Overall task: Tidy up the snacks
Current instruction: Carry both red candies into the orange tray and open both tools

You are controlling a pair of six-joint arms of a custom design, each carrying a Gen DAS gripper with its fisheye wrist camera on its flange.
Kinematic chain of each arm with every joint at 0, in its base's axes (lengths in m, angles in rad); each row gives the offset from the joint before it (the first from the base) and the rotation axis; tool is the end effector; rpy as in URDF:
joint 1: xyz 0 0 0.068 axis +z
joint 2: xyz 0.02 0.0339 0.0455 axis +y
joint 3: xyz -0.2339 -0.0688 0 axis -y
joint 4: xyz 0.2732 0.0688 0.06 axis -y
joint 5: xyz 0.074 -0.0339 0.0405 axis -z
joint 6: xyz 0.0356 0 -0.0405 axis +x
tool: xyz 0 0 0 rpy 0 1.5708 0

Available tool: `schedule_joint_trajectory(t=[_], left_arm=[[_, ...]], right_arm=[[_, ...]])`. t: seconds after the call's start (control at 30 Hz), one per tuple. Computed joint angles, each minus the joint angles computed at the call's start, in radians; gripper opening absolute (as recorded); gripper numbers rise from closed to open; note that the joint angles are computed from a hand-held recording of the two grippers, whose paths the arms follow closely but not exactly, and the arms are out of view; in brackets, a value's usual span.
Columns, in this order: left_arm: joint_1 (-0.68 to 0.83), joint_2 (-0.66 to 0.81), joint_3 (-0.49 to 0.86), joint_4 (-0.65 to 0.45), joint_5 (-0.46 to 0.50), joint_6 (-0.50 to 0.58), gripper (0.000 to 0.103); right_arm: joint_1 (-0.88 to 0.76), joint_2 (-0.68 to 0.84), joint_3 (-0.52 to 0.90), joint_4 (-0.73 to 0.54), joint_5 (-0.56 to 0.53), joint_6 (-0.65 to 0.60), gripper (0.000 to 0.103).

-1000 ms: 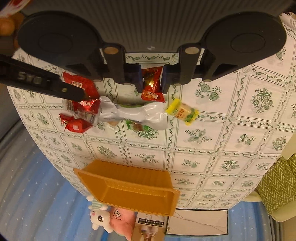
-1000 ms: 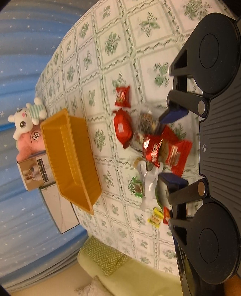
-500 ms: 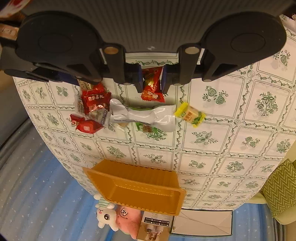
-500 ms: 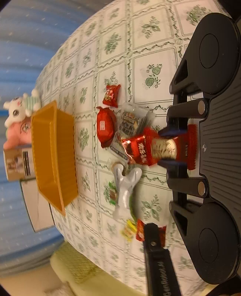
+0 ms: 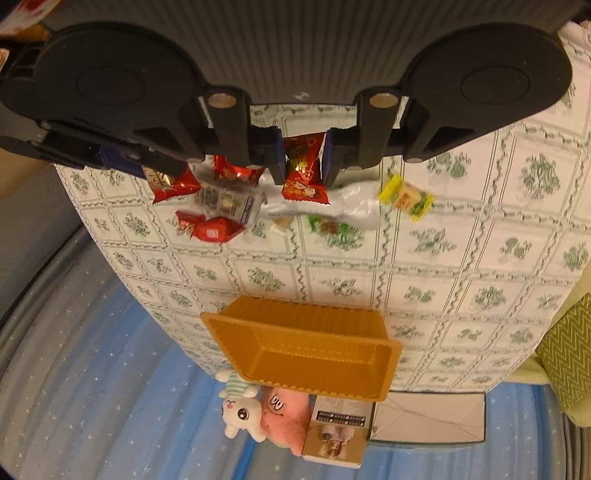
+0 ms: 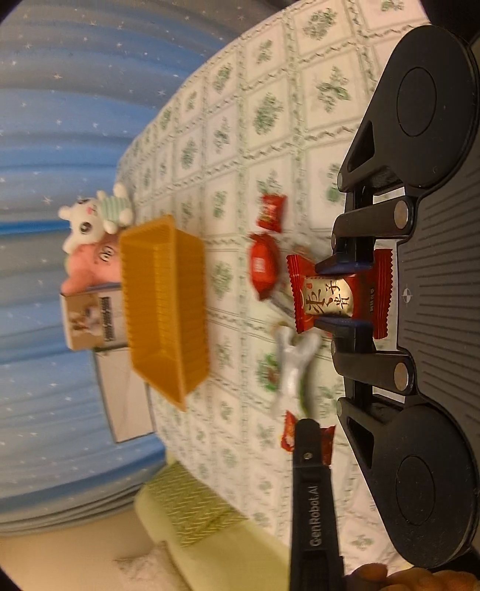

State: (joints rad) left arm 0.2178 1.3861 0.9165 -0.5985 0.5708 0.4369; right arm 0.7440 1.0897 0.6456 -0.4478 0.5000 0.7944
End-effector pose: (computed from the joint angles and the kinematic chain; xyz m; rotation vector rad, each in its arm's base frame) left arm 0.2950 0.0456 0.1822 0.4514 2.4155 -0.4785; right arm 0.1957 0.1570 0.1757 0.2673 2.3117 0.1441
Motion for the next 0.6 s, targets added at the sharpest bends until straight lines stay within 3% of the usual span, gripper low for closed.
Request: schedule_joint_trajectory(t=[0.23,0.4,0.6], left_arm=[[-0.091,0.122,0.165,0.067,0.004,-0.072,0.018],[-0.150,0.304,0.369,0.137,-0.015,-0.139,0.018],[-0.183,0.561,0.647,0.191,-0.044,-0.206,0.018]], right_arm=[[-0.201,0.043,0.076,0.131,-0.094,-0.195,0.024],[-0.361,0.212,0.201,0.268,-0.186,-0.313,0.024],[-0.500,0.460,0.397,0.355,-0.347,-0.320,0.024]])
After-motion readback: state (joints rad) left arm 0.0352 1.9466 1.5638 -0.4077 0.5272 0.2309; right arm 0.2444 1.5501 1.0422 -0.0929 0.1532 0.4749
